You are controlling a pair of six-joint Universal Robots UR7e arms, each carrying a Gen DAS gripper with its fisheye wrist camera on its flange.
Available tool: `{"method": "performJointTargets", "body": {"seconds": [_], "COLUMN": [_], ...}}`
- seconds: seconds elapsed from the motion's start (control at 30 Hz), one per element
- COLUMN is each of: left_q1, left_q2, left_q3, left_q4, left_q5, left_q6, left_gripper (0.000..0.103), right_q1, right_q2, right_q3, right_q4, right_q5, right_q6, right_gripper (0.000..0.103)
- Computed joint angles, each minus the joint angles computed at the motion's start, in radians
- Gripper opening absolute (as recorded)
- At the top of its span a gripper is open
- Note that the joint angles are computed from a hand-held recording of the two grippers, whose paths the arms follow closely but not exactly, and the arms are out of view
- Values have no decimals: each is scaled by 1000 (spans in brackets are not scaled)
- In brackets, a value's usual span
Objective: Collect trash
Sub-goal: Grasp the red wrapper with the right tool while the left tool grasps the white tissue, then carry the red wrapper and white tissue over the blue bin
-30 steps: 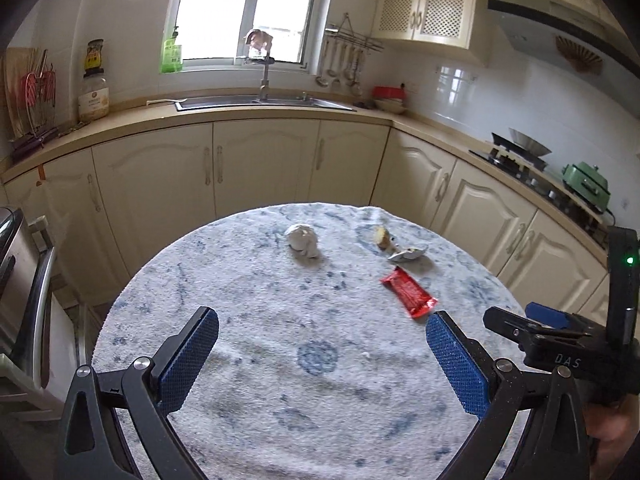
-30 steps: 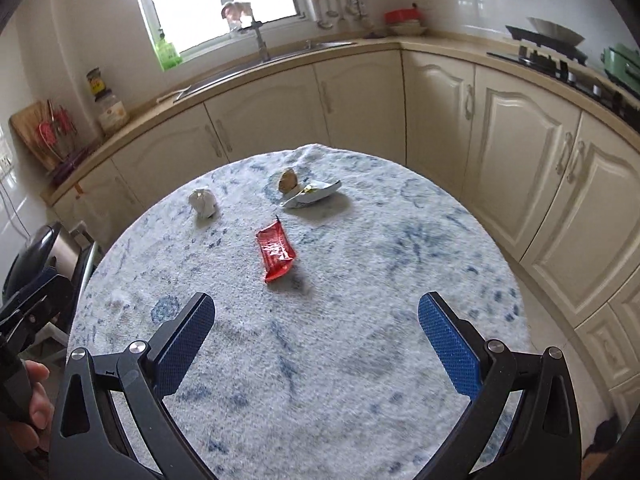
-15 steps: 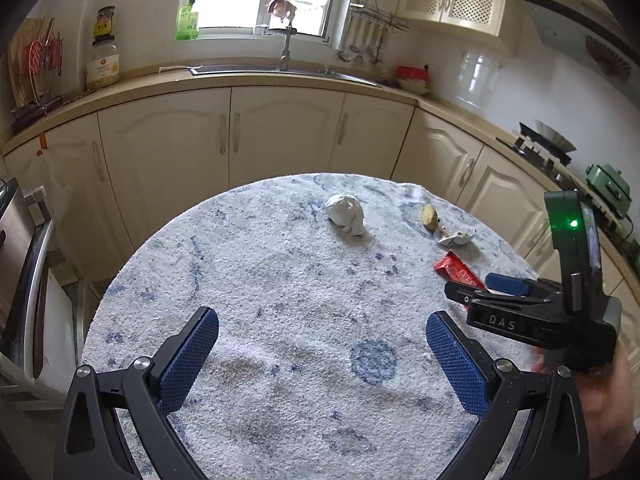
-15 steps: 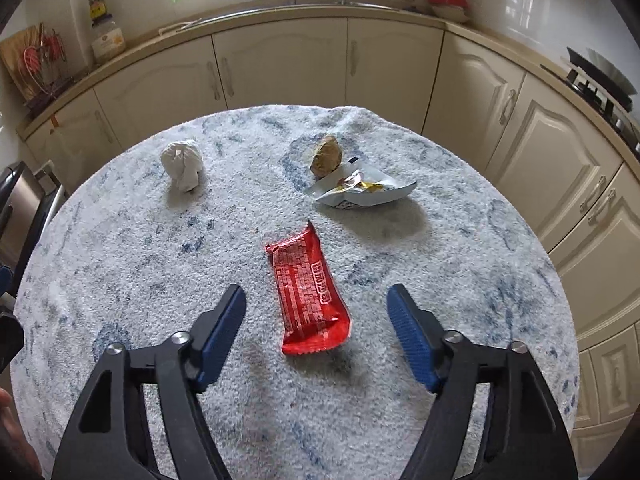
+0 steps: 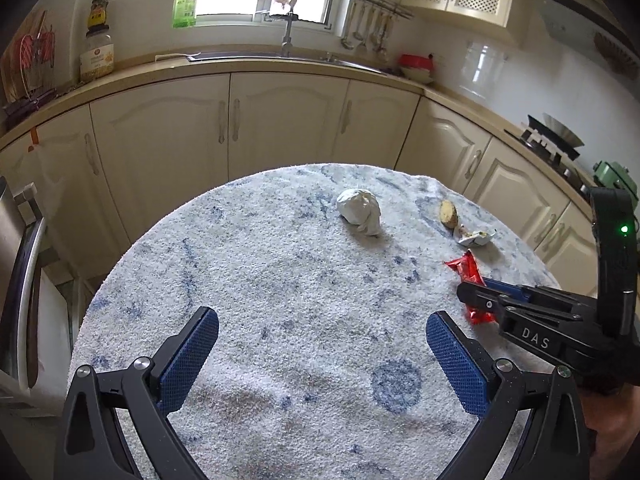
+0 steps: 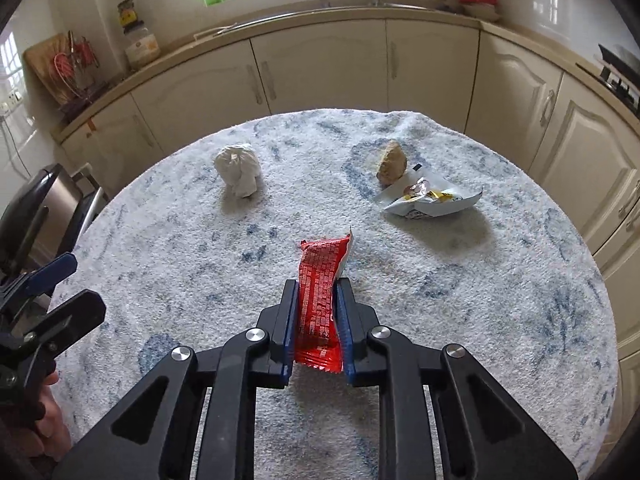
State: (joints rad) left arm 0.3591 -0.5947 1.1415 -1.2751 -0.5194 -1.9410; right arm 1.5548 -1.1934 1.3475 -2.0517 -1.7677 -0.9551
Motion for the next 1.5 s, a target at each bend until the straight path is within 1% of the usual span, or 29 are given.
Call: {"method": "performJointTargets", "body": {"seconds": [0.13, 0.27, 0.4, 0.47, 0.63, 0.7, 0.77, 0.8, 0.83, 0.87, 0.9, 0.93, 1.03, 1.17, 1.3, 1.37, 1.5], "left_q1": [34, 80, 133, 163, 235, 256, 271, 275, 277, 278, 278, 276, 262, 219, 165, 131, 68], "left_q2": [3, 15, 40, 56, 130, 144, 146, 149, 158, 162, 156, 152, 120, 84, 69, 70, 88], "left_q3": [-33, -77, -134, -162, -296, -315, -304, -301, -314, -318, -296, -284, -207, -129, -80, -73, -73], "left_q4": [12, 4, -22, -52, -29, -63, -158, -193, -186, -191, -237, -263, -375, -408, -407, -380, -377], "left_q5": [9, 11, 12, 15, 12, 12, 23, 35, 45, 52, 48, 43, 19, 24, 42, 51, 67], "left_q6": [45, 125, 223, 285, 392, 442, 527, 564, 579, 594, 626, 643, 680, 642, 587, 549, 519], "left_gripper": [102, 102, 102, 102, 102, 100, 92, 76, 58, 52, 43, 38, 36, 36, 36, 36, 36], "right_q1": [7, 14, 10, 4, -13, -20, -24, -25, -26, -27, -28, -29, -30, -33, -42, -50, -74], "right_q2": [16, 46, 87, 104, 134, 142, 149, 148, 146, 144, 143, 142, 129, 96, 28, -17, -93], "right_q3": [-21, -56, -124, -157, -209, -223, -239, -239, -235, -232, -233, -233, -219, -199, -142, -110, -68], "right_q4": [23, 34, 84, 112, 151, 162, 179, 178, 175, 174, 178, 179, 168, 177, 171, 165, 164], "right_q5": [17, 15, 28, 40, 62, 72, 85, 88, 90, 93, 96, 98, 98, 111, 131, 144, 177], "right_q6": [6, 4, 39, 56, 85, 93, 105, 106, 106, 106, 108, 111, 106, 93, 78, 66, 43], "right_gripper": [18, 18, 18, 18, 18, 18, 18, 18, 18, 18, 18, 18, 18, 18, 18, 18, 18]}}
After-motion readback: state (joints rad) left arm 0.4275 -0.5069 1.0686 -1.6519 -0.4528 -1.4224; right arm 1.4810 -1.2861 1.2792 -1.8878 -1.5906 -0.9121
